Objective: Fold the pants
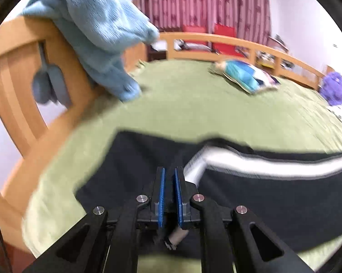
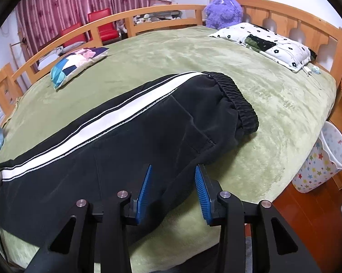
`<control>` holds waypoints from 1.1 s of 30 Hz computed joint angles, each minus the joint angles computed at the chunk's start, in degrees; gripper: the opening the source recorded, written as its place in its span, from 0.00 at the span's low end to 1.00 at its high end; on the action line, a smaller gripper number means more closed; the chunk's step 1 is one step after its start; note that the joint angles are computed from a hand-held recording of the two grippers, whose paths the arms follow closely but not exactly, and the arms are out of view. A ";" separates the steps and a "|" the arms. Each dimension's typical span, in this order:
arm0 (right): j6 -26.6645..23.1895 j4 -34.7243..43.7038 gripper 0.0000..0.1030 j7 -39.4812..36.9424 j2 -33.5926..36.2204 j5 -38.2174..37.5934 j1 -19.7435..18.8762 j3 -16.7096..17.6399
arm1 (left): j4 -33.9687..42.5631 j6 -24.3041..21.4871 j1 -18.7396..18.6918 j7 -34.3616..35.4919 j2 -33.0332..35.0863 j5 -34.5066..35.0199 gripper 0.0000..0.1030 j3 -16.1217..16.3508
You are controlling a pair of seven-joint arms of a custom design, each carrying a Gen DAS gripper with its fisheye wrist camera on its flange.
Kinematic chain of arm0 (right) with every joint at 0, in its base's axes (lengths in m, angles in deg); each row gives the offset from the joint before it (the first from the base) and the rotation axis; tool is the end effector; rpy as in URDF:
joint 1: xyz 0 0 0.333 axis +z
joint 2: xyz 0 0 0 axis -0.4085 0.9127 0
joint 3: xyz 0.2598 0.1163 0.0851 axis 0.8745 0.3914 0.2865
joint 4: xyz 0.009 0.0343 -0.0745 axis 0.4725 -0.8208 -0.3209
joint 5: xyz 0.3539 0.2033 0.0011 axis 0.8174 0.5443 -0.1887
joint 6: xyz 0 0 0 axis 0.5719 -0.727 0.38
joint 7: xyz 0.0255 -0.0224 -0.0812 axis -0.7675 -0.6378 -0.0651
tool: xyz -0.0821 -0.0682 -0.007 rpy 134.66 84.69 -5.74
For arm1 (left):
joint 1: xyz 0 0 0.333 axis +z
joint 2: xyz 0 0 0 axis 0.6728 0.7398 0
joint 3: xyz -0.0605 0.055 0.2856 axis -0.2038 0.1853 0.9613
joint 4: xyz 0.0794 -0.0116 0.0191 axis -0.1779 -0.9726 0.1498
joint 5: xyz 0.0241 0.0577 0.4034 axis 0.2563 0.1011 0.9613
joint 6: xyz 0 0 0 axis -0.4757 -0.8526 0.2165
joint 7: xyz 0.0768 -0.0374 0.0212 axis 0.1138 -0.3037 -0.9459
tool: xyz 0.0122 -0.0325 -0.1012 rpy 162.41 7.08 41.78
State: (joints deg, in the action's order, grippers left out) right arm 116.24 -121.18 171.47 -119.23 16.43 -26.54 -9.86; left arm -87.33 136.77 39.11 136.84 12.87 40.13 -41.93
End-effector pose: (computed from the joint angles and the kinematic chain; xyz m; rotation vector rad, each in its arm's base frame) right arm 0.3791 0.0434 0.5244 -1.0452 2.4657 -0.8233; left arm 0.5886 -0.1468 0.5607 -1.5995 1.7690 -0.8162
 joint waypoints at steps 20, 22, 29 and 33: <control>-4.60 0.21 0.38 2.92 -0.49 1.33 1.52 0.06 | 0.03 -11.26 -2.36 31.59 1.96 -33.38 0.59 -1.89; -4.16 0.57 0.38 3.26 0.00 1.21 1.56 0.21 | -3.08 -11.68 -3.45 30.50 0.57 -32.73 0.60 -1.78; -5.18 2.08 0.38 3.37 1.86 0.70 2.49 0.98 | -8.09 -4.76 -3.76 25.44 -2.39 -21.54 0.16 -1.19; -6.32 2.78 0.38 3.99 2.55 0.27 3.00 1.38 | -2.43 -1.55 -0.11 15.46 0.26 -7.22 0.11 -0.99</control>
